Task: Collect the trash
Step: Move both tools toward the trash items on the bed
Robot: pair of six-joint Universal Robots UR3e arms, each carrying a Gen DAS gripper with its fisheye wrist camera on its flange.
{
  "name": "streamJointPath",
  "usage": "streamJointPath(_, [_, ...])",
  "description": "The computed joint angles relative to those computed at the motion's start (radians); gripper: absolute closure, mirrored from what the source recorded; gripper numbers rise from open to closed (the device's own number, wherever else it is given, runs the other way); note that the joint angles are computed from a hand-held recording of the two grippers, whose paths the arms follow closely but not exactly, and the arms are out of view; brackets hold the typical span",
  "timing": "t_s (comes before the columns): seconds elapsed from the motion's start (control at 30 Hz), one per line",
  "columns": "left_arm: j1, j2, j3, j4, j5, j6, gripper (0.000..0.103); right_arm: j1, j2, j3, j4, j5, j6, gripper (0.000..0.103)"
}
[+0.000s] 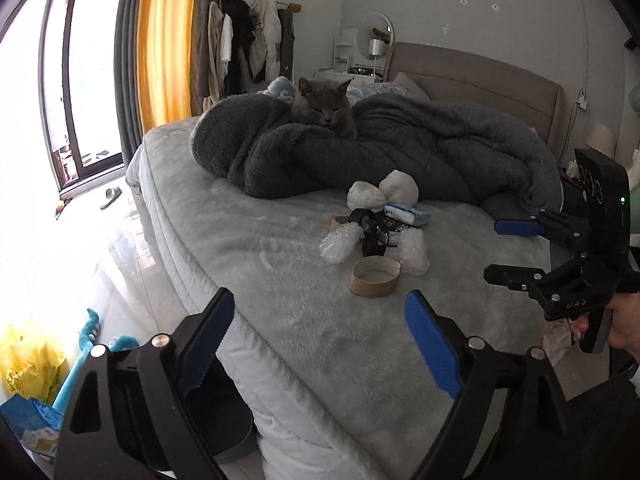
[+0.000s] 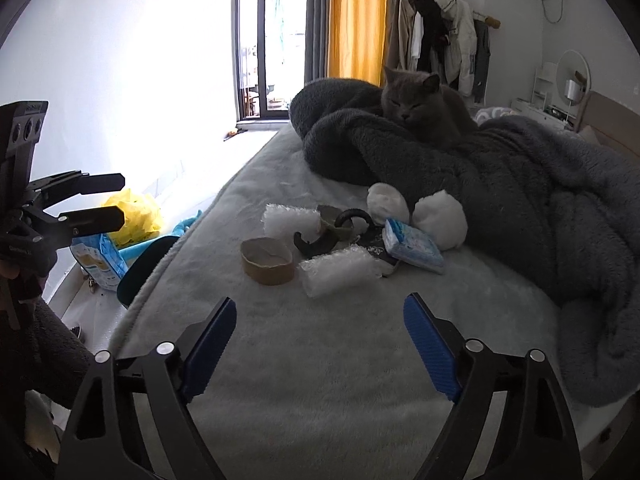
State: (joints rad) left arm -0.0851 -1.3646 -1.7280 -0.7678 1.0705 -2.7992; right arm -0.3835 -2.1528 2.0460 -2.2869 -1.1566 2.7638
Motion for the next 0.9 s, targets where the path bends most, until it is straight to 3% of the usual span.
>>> streamJointPath(0.27, [-0.077,-0.134,0.088,-0.01,0.025,0.062,0.019,0.015,0.188,-0.06,-0.08,0.008,-0.039,0.025])
streamJointPath(0.5, [-0.098,-0.25,0.195,-0.11,-0.015,0.1,0.023,0.007,0.315,-0.138,-0.052,0.059,-0.106,0.025])
streamJointPath(0.9, [-0.134,-0.393,0.341,-0.192,-0.021,0.113,0.03,0.059,0.481,-0.272,-0.01,0.013,-0.164,0.027])
